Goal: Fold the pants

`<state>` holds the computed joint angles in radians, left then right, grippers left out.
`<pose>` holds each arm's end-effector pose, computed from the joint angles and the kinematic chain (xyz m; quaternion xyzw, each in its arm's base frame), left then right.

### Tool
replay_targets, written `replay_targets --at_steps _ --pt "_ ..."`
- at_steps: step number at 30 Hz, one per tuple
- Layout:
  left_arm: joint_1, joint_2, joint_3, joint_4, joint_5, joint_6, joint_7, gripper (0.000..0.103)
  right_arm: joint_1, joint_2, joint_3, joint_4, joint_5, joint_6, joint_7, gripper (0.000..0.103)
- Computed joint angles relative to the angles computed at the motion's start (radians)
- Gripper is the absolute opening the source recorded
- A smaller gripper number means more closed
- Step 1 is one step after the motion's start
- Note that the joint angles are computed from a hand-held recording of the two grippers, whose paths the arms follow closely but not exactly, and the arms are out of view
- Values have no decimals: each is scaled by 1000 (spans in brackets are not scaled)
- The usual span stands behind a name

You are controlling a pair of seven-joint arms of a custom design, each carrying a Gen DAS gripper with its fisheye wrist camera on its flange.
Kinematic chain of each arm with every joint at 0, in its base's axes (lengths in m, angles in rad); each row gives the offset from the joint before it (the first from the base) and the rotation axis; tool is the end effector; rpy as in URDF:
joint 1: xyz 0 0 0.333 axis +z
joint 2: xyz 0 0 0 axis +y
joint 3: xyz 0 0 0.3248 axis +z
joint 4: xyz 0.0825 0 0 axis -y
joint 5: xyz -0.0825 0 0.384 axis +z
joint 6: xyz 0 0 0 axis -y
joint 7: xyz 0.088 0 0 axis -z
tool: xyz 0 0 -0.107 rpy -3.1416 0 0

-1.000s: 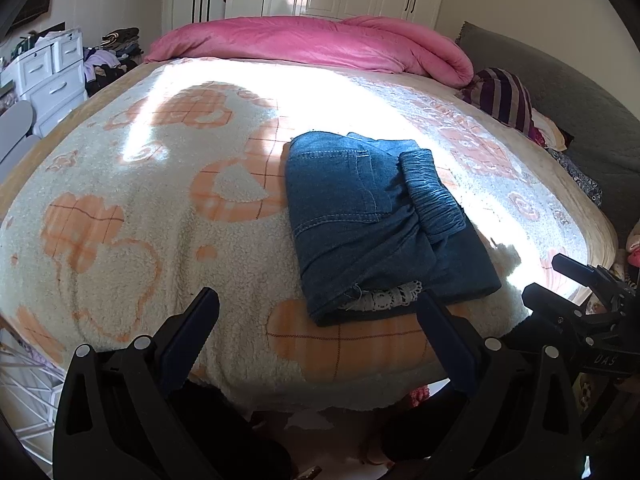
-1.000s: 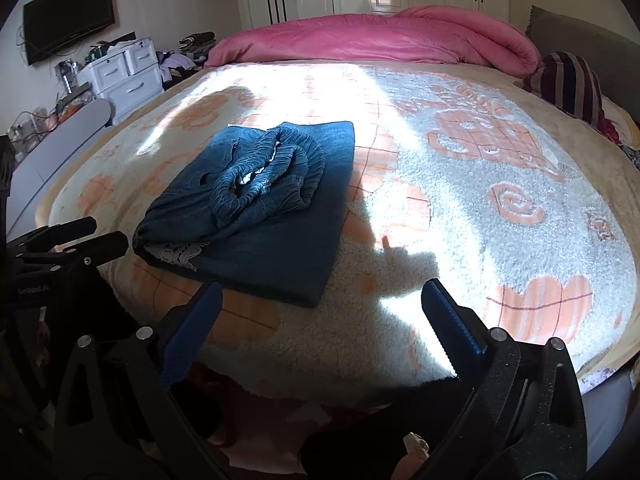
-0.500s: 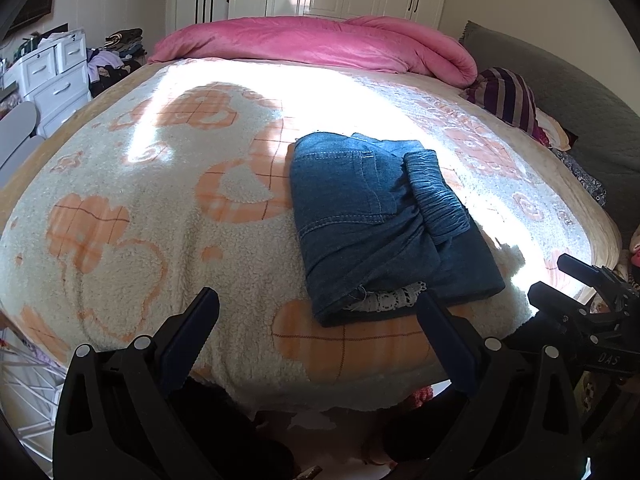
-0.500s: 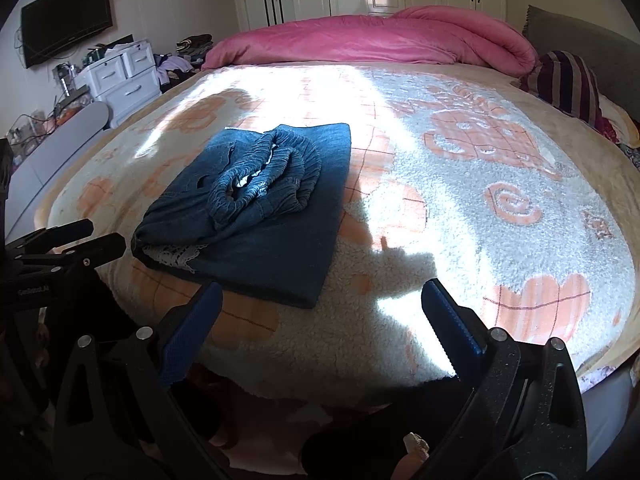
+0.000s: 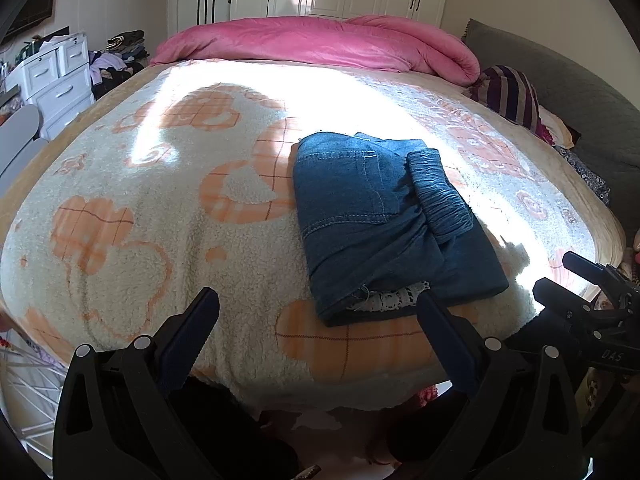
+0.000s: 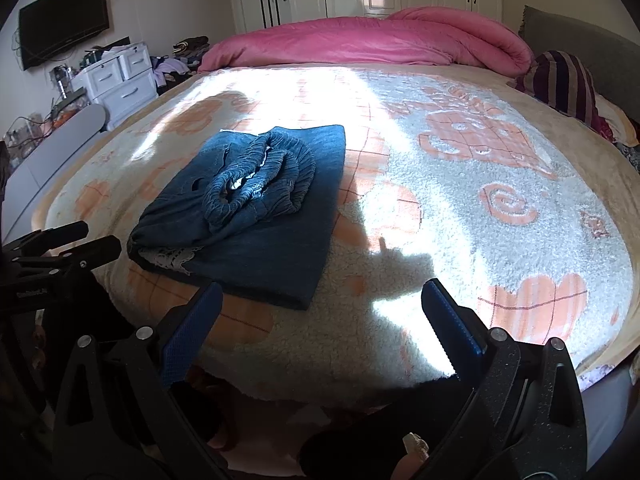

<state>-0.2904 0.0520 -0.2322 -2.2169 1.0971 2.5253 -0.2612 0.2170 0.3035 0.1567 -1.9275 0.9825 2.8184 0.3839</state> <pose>0.4770 -0.2841 0.3850 -0.7913 0.4898 -0.2366 0.2794 0.6212 0.1915 0.3906 -0.8335 0.3974 -0.1230 0.3636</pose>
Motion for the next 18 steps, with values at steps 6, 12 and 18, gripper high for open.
replay_targets --at_steps 6,12,18 --pt "-1 -2 0 0 11 -5 -8 99 1 1 -1 1 -1 3 3 94" --pt "1 -4 0 -3 11 -1 -13 99 2 1 -3 0 -10 4 10 94" --pt "3 -3 2 -5 8 13 -12 99 4 2 -3 -1 -18 3 17 94"
